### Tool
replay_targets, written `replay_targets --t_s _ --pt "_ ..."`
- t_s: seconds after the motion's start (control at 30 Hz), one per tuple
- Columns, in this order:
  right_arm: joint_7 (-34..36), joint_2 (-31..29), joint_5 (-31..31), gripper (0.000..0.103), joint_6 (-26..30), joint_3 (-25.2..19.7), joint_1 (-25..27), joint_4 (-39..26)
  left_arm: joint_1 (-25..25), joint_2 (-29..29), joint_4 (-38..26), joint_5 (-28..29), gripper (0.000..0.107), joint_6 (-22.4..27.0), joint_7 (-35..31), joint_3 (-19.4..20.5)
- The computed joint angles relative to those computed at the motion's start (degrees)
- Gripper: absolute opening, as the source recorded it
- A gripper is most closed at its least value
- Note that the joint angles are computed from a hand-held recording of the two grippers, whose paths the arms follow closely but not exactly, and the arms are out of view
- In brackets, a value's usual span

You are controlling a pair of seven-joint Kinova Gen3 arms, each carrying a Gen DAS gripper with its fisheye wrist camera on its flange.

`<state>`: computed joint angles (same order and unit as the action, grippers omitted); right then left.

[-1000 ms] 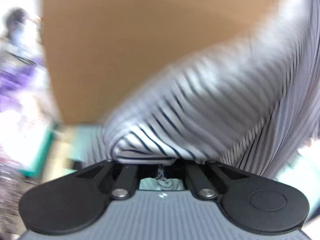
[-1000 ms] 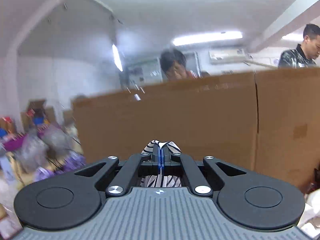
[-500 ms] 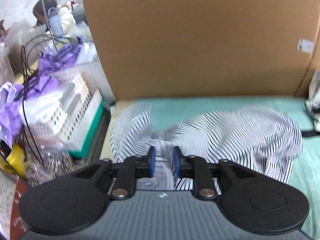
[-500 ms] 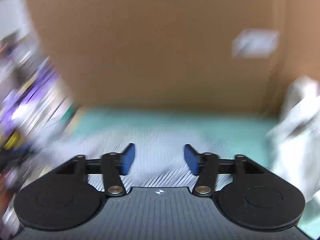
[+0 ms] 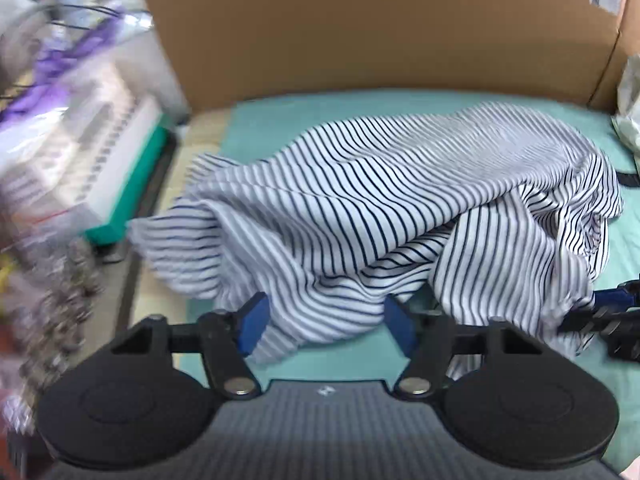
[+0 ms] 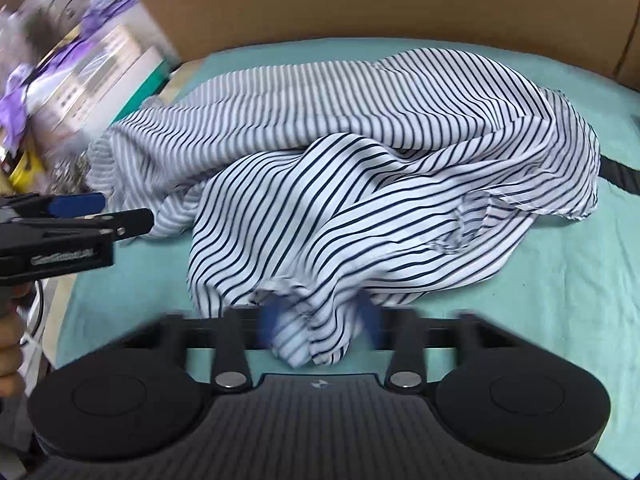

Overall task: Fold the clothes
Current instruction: 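Lay the striped shirt flat on the teal mat and open both grippers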

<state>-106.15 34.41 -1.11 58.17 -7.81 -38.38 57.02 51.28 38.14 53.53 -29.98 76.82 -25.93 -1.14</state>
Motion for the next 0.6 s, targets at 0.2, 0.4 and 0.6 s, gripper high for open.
replay_targets --t_s 0.2,0.4,0.6 --pt "-13.4 -4.1 13.1 0.002 0.7 14.6 -9.2 1.3 -4.7 -0.4 2.7 -0.3 0.000 -3.9 -7.1 -0.2" --pt "-22.8 0.1 24.3 0.008 13.7 25.0 -14.0 -4.3 -7.0 -1.7 2.7 -2.4 0.000 -6.6 -13.3 -1.1" --pt "-22.3 -4.4 22.1 0.074 8.6 10.7 -11.1 1.0 -6.9 -10.8 14.9 0.4 0.023 -14.3 -14.1 3.0"
